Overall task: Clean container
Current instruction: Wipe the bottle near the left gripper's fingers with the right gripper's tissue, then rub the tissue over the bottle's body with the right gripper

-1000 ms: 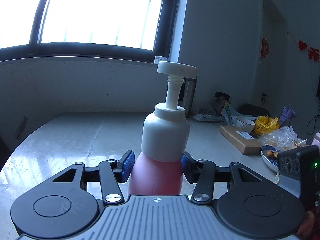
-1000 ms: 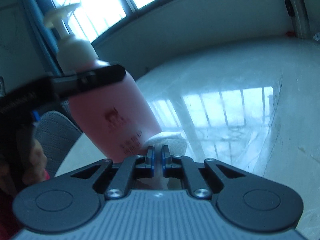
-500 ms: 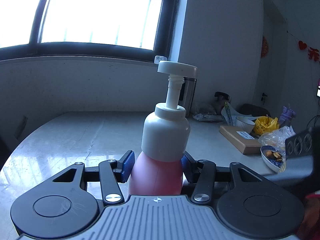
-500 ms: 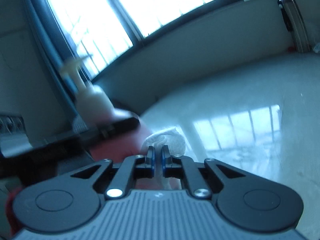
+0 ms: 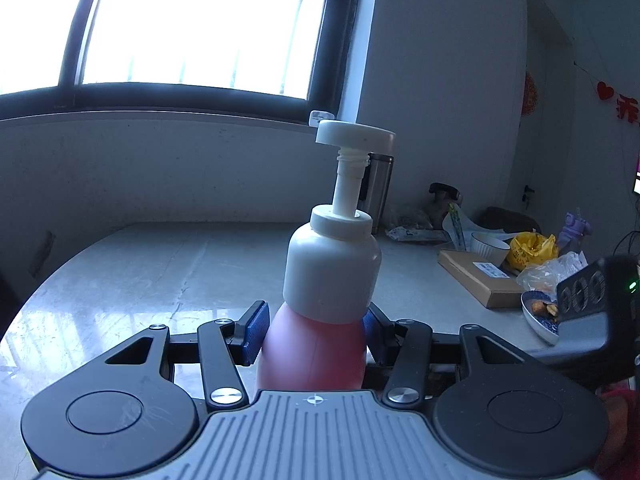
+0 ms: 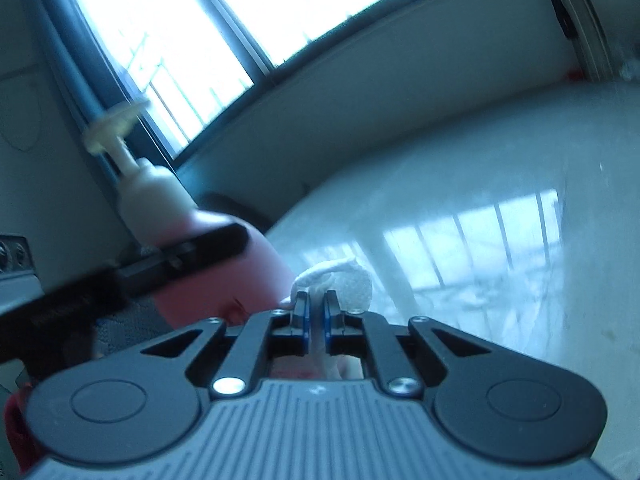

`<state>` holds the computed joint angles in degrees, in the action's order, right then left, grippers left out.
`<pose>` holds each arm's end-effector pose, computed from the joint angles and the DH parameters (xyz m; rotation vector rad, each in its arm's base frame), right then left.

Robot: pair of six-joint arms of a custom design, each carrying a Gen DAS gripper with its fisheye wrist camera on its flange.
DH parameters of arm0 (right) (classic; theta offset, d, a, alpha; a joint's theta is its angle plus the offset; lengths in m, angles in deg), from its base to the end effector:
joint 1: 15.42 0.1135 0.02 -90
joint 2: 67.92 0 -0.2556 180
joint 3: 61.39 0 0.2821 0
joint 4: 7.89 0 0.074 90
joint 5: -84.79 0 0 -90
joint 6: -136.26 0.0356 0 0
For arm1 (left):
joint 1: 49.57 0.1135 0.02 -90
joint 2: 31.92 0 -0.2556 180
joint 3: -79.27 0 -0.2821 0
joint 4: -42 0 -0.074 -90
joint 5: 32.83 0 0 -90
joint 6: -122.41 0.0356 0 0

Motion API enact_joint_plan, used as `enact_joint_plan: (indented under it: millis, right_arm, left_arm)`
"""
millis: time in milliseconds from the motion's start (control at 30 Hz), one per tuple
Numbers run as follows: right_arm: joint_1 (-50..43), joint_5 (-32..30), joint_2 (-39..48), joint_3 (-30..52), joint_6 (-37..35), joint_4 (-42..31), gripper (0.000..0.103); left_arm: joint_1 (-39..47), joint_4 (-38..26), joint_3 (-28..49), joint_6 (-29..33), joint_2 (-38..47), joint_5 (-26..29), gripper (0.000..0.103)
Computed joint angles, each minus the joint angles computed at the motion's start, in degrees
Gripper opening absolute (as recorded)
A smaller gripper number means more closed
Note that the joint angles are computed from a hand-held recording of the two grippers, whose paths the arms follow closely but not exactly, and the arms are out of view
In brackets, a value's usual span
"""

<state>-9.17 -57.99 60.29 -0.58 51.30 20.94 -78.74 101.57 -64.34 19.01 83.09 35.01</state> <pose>0.3560 0.0675 -0.0057 -0.5223 2.0878 1.1327 0.2553 -0.1271 0.0337 -0.0020 1.8803 -0.1419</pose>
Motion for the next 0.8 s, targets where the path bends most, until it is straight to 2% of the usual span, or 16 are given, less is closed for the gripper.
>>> enact_joint_plan:
  millis: [200,367,433,700,800]
  right_arm:
    - [1.98,5.4,0.03,0.91,-6.81,-9.13,0.008]
    - [2.06,5.92,0.22,0.61,-6.67,-8.63,0.008]
    - [1.22,4.37,-0.34,-0.94,-4.89,-5.42,0.008]
    - [-1.65,-2.52,-1.74,-7.33,7.08,16.66,0.008]
    - [-1.66,-3.08,-0.99,-7.08,8.71,19.05,0.007]
  left_arm:
    - [0.14,0.07,0.04,-0.06,0.14,0.23,0.053]
    - [0.18,0.21,0.03,-0.08,0.3,0.28,0.053]
    - [0.12,0.26,0.04,-0.02,0.37,0.24,0.053]
    - [1.45,1.84,-0.66,0.19,1.13,1.3,0.053]
    - [1.56,1.22,-0.52,0.34,0.81,1.33,0.053]
